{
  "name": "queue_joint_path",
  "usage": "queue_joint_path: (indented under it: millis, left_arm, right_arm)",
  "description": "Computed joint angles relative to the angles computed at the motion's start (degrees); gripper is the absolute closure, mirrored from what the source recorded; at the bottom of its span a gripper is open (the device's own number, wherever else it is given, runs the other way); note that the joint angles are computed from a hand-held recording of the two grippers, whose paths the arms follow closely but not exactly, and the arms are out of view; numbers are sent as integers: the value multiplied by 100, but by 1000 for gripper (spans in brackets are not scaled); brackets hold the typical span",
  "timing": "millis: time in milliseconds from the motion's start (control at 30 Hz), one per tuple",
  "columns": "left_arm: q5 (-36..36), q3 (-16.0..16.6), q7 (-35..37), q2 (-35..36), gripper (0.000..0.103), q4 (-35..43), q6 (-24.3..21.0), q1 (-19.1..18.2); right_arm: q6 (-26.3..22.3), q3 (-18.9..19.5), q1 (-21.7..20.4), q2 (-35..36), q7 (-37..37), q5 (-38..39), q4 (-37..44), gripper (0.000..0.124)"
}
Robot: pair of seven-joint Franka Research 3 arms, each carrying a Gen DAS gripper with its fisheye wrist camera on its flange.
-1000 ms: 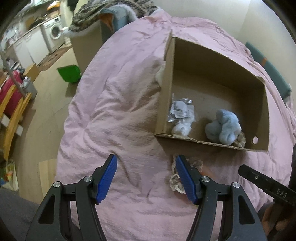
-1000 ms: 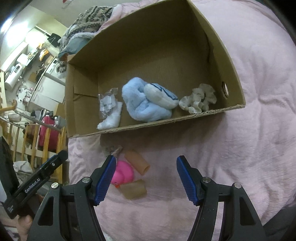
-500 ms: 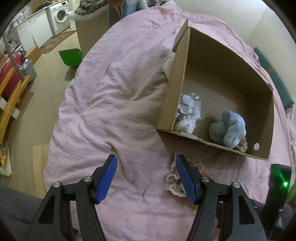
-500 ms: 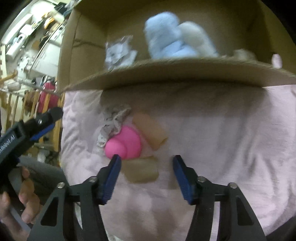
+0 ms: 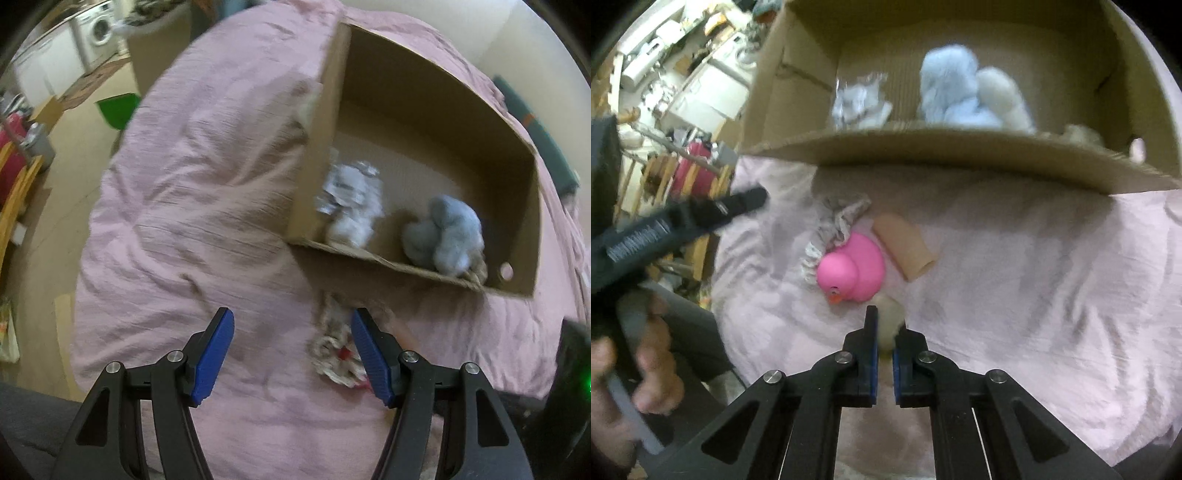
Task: Organize soft objects
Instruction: 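Grasp the lace scrunchie with the left tool while the right tool grasps the tan cylinder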
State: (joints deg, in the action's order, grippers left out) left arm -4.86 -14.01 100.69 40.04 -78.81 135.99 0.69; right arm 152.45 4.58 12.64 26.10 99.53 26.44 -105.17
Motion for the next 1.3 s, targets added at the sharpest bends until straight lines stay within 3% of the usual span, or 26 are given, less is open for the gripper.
queue_joint_path:
  millis: [67,200,333,433,533,600,700,967,1300]
  left_arm:
    - [-85,-174,349,-53,40,-111,-53,75]
    - [-95,-164,513,14,41,-86,-139,-37]
    - [-265,-267,723,367,41,339,-401,-71]
    - [57,-37,579,496,56,487,-449,-320]
    - [13,-68,510,611,70,643,-690,-277]
    - [-8,-100,579,608,96,648,-746,-239]
    - [-211,-187,637,531,98,579,-801,-103]
    - [-621,-281,913,-31,98,-131,-385,203]
    - [-1665,-646,1745,-752,98,-956,773,710]
  right_arm:
    - [297,-25,-13,-174,42,91,-235,116]
    - [741,-53,-42,-387,202,233,-518,116]
    - [830,-71,-113,-470,230,282,-585,116]
    - [794,-88,-126,-463,268,216,-572,116]
    - [786,-113,-100,-461,313,127,-571,116]
    - [786,-115,-105,-463,331,105,-571,116]
    - [821,-151,-29,-434,453,-4,-554,116]
    - [872,-211,12,-567,623,-187,-736,116]
    - [1299,-73,-91,-802,500,-1,-1045,116]
